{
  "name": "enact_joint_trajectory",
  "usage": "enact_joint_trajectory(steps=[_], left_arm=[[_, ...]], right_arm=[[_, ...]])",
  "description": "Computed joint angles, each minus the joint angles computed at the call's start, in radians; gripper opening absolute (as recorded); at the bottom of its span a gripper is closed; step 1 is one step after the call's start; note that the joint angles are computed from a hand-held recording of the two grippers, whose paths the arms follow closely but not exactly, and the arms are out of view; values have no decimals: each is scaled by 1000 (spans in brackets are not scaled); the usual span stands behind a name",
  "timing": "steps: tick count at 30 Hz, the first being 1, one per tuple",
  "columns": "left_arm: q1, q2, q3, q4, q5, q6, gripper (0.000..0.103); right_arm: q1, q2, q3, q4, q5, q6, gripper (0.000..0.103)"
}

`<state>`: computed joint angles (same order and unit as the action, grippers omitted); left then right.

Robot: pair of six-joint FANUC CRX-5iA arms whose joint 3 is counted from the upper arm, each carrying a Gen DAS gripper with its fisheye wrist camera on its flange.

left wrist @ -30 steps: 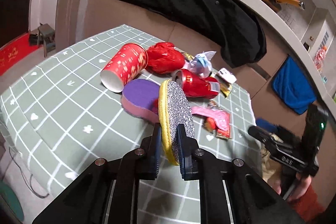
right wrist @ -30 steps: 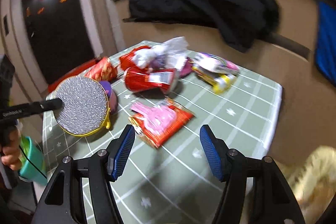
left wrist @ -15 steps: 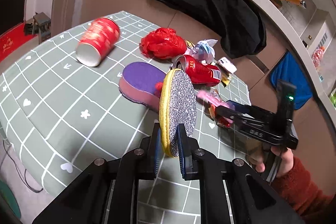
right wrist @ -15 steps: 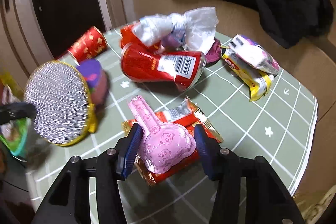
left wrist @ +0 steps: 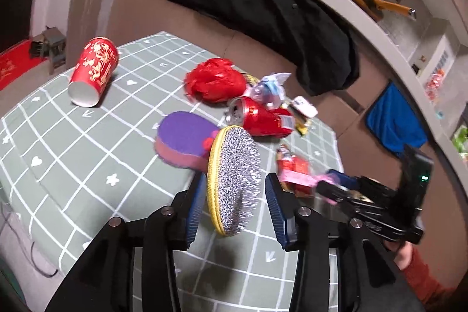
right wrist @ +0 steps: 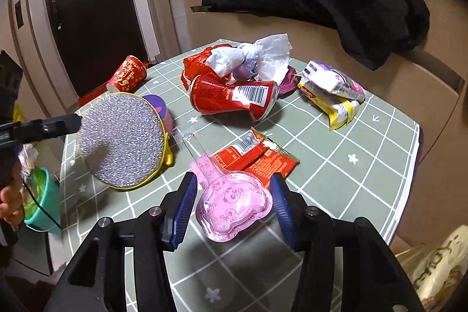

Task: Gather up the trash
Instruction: 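Lift the glitter pad with the left tool while the right tool grasps the pink toy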

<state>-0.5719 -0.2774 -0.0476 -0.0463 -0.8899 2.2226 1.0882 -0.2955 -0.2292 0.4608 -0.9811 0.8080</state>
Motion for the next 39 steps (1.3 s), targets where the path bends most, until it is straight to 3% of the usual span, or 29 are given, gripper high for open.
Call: enact_joint_trajectory(steps=[2,13,17,20,28,31,34,39], left_arm=[[-15,9,13,-39,-21,33,43],[21,72,-2,35,-30,113,42],[-4,74,9,34,-17,113,12],[-62,93,78,-61,-48,136,4],[-206,140,252,-294,-132,222,2],[-187,107,209,-273,-75,284,8],[-122,65,106,-160,3,302,47],[-66,57,21,-66,29,304,50]], right_arm=[[12,-11,-13,15,-2,-21,48],[80,-80,-71,100,-45,-108,48],[96,-106,-87,116,-64,-135,48],[110,-130,-102,145,-69,-163,48],[152,-198,-143,274,-77,-268,48],[162,-233,-162,278,-72,-293,48],[173,-256,-184,278,-82,-303,48],[171,-274,-207,248,-85,-320,48]])
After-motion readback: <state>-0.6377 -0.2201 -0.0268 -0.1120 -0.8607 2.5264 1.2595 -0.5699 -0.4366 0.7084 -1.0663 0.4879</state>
